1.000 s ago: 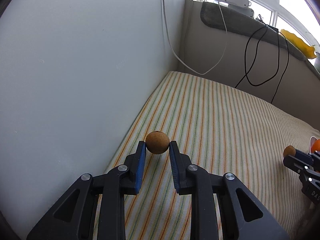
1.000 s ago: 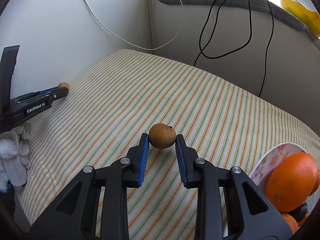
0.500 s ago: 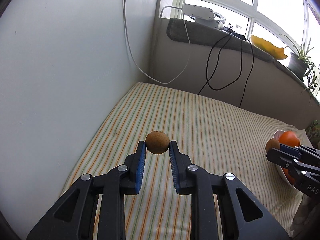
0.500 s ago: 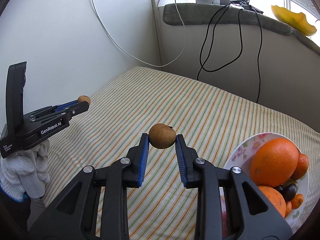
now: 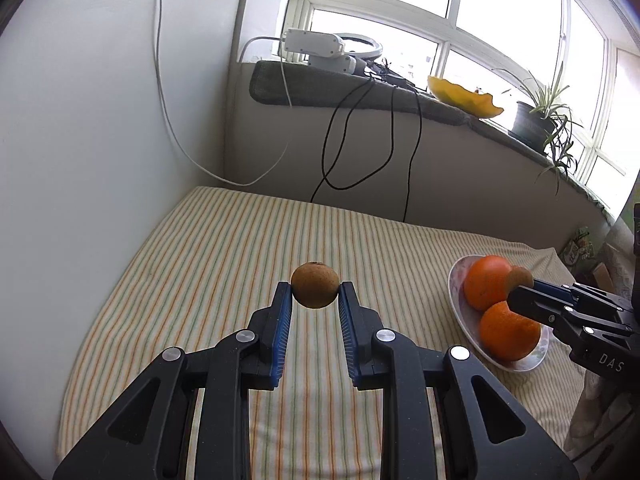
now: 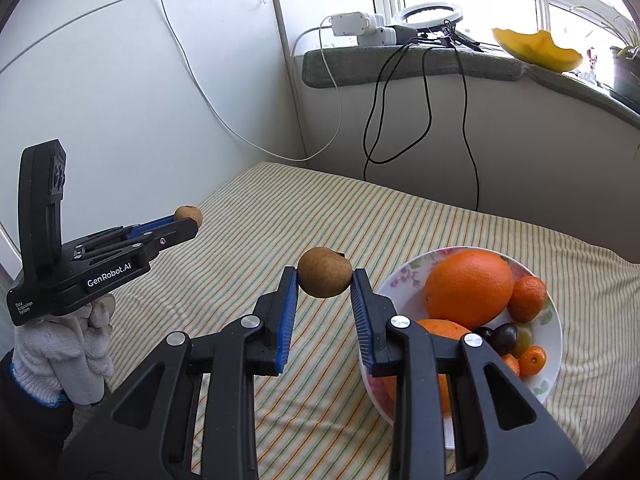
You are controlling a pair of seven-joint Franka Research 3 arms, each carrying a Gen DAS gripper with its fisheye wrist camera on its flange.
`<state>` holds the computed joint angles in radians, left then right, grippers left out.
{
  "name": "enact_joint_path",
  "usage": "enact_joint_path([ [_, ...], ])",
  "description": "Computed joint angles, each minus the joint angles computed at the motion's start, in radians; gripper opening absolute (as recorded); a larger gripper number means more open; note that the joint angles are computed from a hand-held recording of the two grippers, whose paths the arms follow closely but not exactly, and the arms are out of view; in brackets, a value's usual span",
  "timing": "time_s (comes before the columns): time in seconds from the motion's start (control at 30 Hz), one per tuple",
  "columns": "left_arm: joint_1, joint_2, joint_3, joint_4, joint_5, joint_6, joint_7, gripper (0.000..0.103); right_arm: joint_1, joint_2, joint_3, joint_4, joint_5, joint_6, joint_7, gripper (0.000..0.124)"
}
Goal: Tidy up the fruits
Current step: 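Carry the kiwi in the left tool while the right tool carries its kiwi over the plate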
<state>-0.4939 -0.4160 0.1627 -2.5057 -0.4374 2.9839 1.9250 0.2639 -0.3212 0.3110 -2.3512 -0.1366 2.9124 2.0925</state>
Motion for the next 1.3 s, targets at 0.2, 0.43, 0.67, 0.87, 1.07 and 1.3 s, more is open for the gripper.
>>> enact_joint_path([
  [0.2,-0.073,-0.015,0.006,0.008,-0.039,-0.008,0.029,0.022,-0.010,-0.117,-0.025,-0.105,0.044,0.001,-0.004,0.028],
  [0.43,-0.142,-0.003,0.011,0.040,-0.121,-0.039,0.114,0.022,-0.058,-0.235,-0.020,-0.201,0.090,-0.025,-0.014,0.028],
  [0.67,-0.163,-0.001,-0.032,0.057,-0.200,-0.070,0.196,0.022,-0.094,-0.326,-0.030,-0.271,0.125,-0.052,-0.026,0.028],
  [0.87,-0.181,0.015,-0.073,0.075,-0.278,-0.097,0.269,0.022,-0.115,-0.362,-0.045,-0.307,0.150,-0.063,-0.039,0.028],
  [1.07,-0.173,0.038,-0.137,0.092,-0.333,-0.122,0.314,0.022,-0.123,-0.374,-0.058,-0.327,0.172,-0.064,-0.055,0.028],
  [1.3,-0.153,0.060,-0.197,0.106,-0.358,-0.150,0.333,0.022,-0.108,-0.361,-0.088,-0.340,0.209,-0.055,-0.091,0.028],
])
